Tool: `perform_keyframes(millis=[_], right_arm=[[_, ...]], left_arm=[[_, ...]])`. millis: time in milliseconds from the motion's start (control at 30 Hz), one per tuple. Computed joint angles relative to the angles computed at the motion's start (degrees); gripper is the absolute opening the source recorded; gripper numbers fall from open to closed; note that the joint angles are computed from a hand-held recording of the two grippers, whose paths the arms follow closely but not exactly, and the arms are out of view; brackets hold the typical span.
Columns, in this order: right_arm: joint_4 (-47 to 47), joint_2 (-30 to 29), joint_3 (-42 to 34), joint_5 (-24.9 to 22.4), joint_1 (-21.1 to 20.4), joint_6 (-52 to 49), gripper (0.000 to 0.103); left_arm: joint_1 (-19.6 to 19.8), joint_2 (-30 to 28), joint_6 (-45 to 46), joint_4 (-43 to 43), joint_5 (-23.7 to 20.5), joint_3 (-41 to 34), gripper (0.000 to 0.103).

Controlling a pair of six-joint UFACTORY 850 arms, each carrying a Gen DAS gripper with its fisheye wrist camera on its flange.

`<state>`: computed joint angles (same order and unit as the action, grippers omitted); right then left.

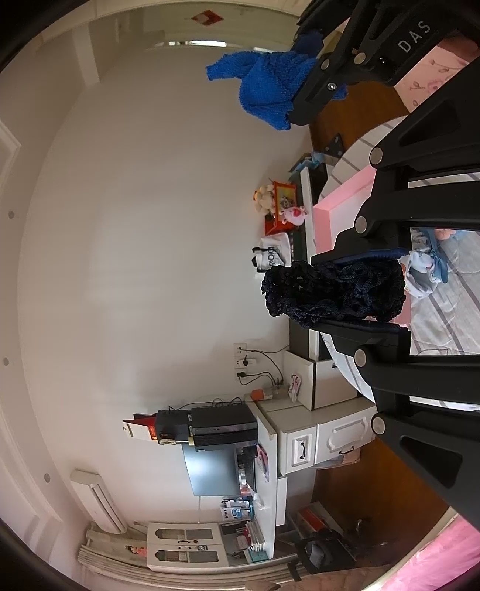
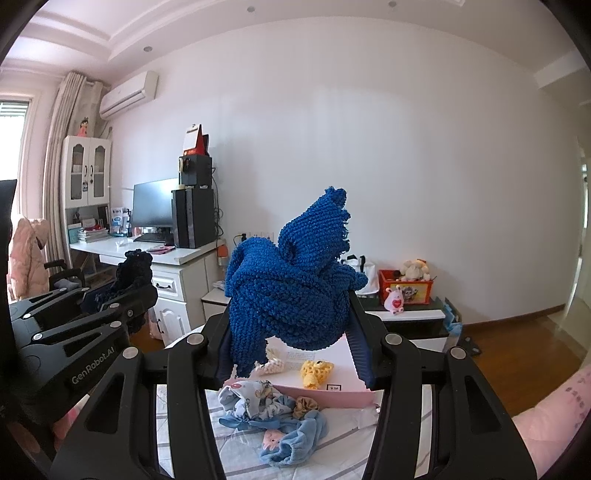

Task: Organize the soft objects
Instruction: 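Lift the navy scrunchie and blue knitted item and carry both over the pink box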

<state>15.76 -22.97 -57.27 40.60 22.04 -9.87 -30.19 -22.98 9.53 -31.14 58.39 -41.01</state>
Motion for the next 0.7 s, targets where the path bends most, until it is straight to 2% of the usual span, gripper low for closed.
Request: perform_keyframes(millis=[367,700], right_arm=[[0.7,-1.84,-2.4,-3.1,-0.18,-0.35,0.048],[2.57,-8.1,-9.39,-10.76,-1.43,-0.65,0.048]], left_arm=[[-0.32,-1.0,2.01,-2.43,-4.9,-3.97,0.022],[3.6,-4.48,2.73,-0.27,-15.49,-11.02,0.023]])
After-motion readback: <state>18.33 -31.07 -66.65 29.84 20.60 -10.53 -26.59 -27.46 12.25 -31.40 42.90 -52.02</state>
